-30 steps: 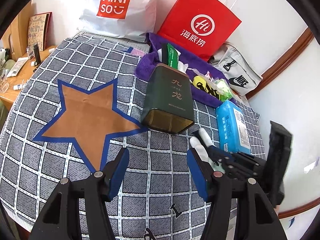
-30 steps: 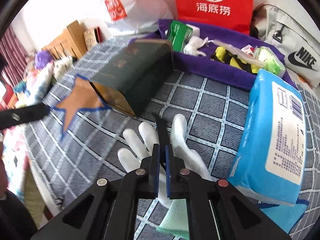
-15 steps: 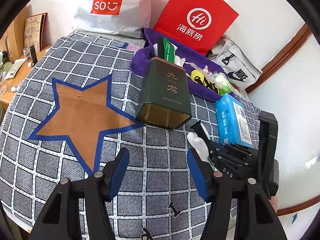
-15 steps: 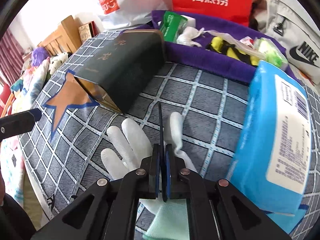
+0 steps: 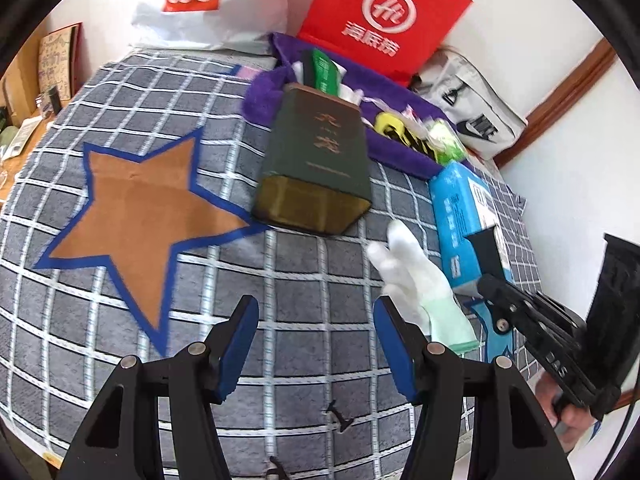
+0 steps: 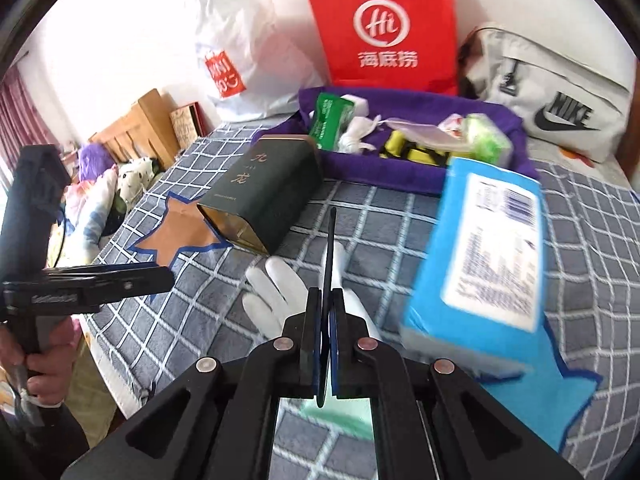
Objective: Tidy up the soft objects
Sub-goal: 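Grasp the white gloves with the left tool while the right tool releases them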
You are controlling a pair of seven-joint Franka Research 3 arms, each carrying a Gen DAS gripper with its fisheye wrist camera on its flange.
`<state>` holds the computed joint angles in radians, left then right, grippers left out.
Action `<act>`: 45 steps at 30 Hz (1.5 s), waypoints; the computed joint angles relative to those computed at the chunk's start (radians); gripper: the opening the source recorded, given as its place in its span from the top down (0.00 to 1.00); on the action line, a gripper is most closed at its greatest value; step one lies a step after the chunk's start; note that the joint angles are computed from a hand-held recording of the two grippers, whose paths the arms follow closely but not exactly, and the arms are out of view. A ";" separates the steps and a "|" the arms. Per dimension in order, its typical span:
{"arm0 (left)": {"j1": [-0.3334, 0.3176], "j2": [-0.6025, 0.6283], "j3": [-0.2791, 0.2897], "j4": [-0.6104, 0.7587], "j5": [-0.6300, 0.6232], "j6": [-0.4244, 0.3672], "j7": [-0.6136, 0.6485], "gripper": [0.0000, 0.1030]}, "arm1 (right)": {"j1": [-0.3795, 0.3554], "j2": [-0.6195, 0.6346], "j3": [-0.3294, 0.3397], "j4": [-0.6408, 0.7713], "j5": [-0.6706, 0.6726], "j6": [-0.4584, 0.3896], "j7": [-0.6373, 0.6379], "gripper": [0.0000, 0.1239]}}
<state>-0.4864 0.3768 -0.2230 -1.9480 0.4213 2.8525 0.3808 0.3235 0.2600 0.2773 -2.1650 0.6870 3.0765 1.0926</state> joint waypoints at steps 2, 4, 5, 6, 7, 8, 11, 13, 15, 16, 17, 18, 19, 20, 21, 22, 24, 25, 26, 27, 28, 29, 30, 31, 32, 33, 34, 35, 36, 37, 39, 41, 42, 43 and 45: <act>0.002 0.027 -0.017 0.034 -0.016 -0.020 0.025 0.44 | -0.037 -0.039 0.036 -0.057 0.060 0.025 -0.051 0.97; -0.009 0.059 -0.023 0.076 -0.018 -0.027 0.048 0.44 | -0.061 -0.060 0.056 -0.094 0.121 0.045 -0.104 0.97; -0.016 0.078 -0.026 0.102 -0.020 -0.036 0.060 0.44 | -0.060 -0.072 0.050 -0.114 0.137 0.049 -0.112 0.97; -0.024 0.096 -0.027 0.127 -0.022 -0.044 0.071 0.44 | -0.067 -0.083 0.052 -0.134 0.166 0.055 -0.135 0.97; -0.029 0.111 -0.028 0.148 -0.026 -0.050 0.080 0.44 | -0.072 -0.090 0.054 -0.150 0.195 0.062 -0.161 0.97; -0.033 0.127 -0.032 0.171 -0.033 -0.056 0.092 0.44 | -0.076 -0.097 0.053 -0.167 0.224 0.072 -0.184 0.97; -0.054 0.201 -0.043 0.281 -0.049 -0.109 0.154 0.44 | -0.101 -0.100 0.069 -0.184 0.350 0.080 -0.281 0.97; -0.078 0.240 -0.032 0.352 -0.052 -0.162 0.172 0.42 | -0.127 -0.096 0.089 -0.180 0.482 0.072 -0.389 0.97; -0.102 0.273 -0.017 0.407 -0.049 -0.194 0.175 0.38 | -0.137 -0.091 0.091 -0.175 0.592 0.067 -0.484 0.97; -0.114 0.294 -0.010 0.442 -0.046 -0.218 0.177 0.36 | -0.136 -0.087 0.085 -0.172 0.629 0.063 -0.516 0.97; -0.121 0.311 -0.007 0.469 -0.047 -0.234 0.182 0.36 | -0.128 -0.083 0.073 -0.170 0.640 0.058 -0.526 0.97; -0.124 0.329 -0.009 0.495 -0.053 -0.250 0.193 0.34 | -0.118 -0.079 0.059 -0.171 0.639 0.049 -0.526 0.97; -0.128 0.352 -0.013 0.530 -0.060 -0.270 0.205 0.31 | -0.110 -0.076 0.048 -0.171 0.653 0.046 -0.541 0.97; -0.135 0.367 -0.010 0.552 -0.063 -0.285 0.209 0.31 | -0.102 -0.070 0.039 -0.167 0.674 0.047 -0.559 0.97; -0.145 0.385 -0.005 0.580 -0.063 -0.305 0.215 0.31 | -0.093 -0.064 0.027 -0.164 0.683 0.041 -0.567 0.97; -0.150 0.399 -0.004 0.601 -0.065 -0.318 0.223 0.31 | -0.084 -0.056 0.014 -0.159 0.687 0.033 -0.572 0.97; -0.162 0.434 -0.003 0.653 -0.073 -0.347 0.238 0.27 | -0.075 -0.043 0.003 -0.142 0.762 0.026 -0.643 0.97; -0.178 0.443 0.010 0.669 -0.061 -0.351 0.234 0.24 | -0.070 -0.043 -0.003 -0.134 0.812 0.020 -0.688 0.97; -0.189 0.454 0.017 0.690 -0.053 -0.367 0.238 0.24 | -0.063 -0.041 -0.013 -0.129 0.837 0.012 -0.711 0.97; -0.202 0.471 0.024 0.723 -0.046 -0.399 0.249 0.23 | -0.055 -0.038 -0.023 -0.122 0.863 0.005 -0.737 0.97; -0.219 0.494 0.033 0.768 -0.034 -0.439 0.261 0.22 | -0.046 -0.036 -0.035 -0.117 0.883 -0.001 -0.758 0.97; -0.233 0.513 0.041 0.804 -0.025 -0.469 0.269 0.22 | -0.039 -0.035 -0.046 -0.112 0.916 -0.011 -0.790 0.97; -0.249 0.531 0.050 0.839 -0.014 -0.499 0.276 0.22 | -0.030 -0.035 -0.058 -0.110 0.922 -0.020 -0.795 0.97; -0.263 0.547 0.060 0.869 -0.003 -0.523 0.278 0.22 | -0.022 -0.036 -0.072 -0.110 0.928 -0.030 -0.799 0.97; -0.270 0.556 0.066 0.886 0.002 -0.535 0.276 0.22 | -0.013 -0.037 -0.084 -0.110 0.931 -0.040 -0.799 0.97; -0.276 0.560 0.071 0.893 0.007 -0.539 0.268 0.22 | -0.005 -0.038 -0.095 -0.110 0.928 -0.046 -0.796 0.97; -0.280 0.559 0.075 0.893 0.010 -0.541 0.260 0.22 | 0.003 -0.038 -0.103 -0.110 0.929 -0.048 -0.795 0.97; -0.283 0.558 0.078 0.892 0.015 -0.543 0.254 0.22 | 0.009 -0.037 -0.108 -0.107 0.931 -0.047 -0.798 0.97; -0.286 0.565 0.080 0.903 0.019 -0.550 0.252 0.24 | 0.016 -0.036 -0.112 -0.106 0.937 -0.041 -0.803 0.97; -0.289 0.563 0.084 0.900 0.025 -0.550 0.248 0.27 | 0.021 -0.035 -0.115 -0.106 0.943 -0.036 -0.810 0.97; -0.290 0.552 0.084 0.883 0.034 -0.539 0.240 0.34 | 0.032 -0.034 -0.120 -0.104 0.955 -0.025 -0.816 0.97; -0.283 0.529 0.080 0.842 0.037 -0.517 0.228 0.42 | 0.037 -0.033 -0.125 -0.103 0.966 -0.025 -0.817 0.97; -0.277 0.515 0.077 0.818 0.037 -0.502 0.221 0.46 | 0.039 -0.032 -0.128 -0.102 0.968 -0.026 -0.812 0.97; -0.268 0.501 0.073 0.793 0.037 -0.486 0.218 0.51 | 0.042 -0.032 -0.129 -0.101 0.967 -0.023 -0.806 0.97; -0.249 0.457 0.061 0.716 0.034 -0.441 0.202 0.60 | 0.049 -0.029 -0.130 -0.100 0.958 -0.007 -0.792 0.97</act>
<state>-0.7358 0.8339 -0.1617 -1.2323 0.4549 2.4114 0.5827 0.3727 0.2306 0.1473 -2.2648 1.6453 3.0694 0.3009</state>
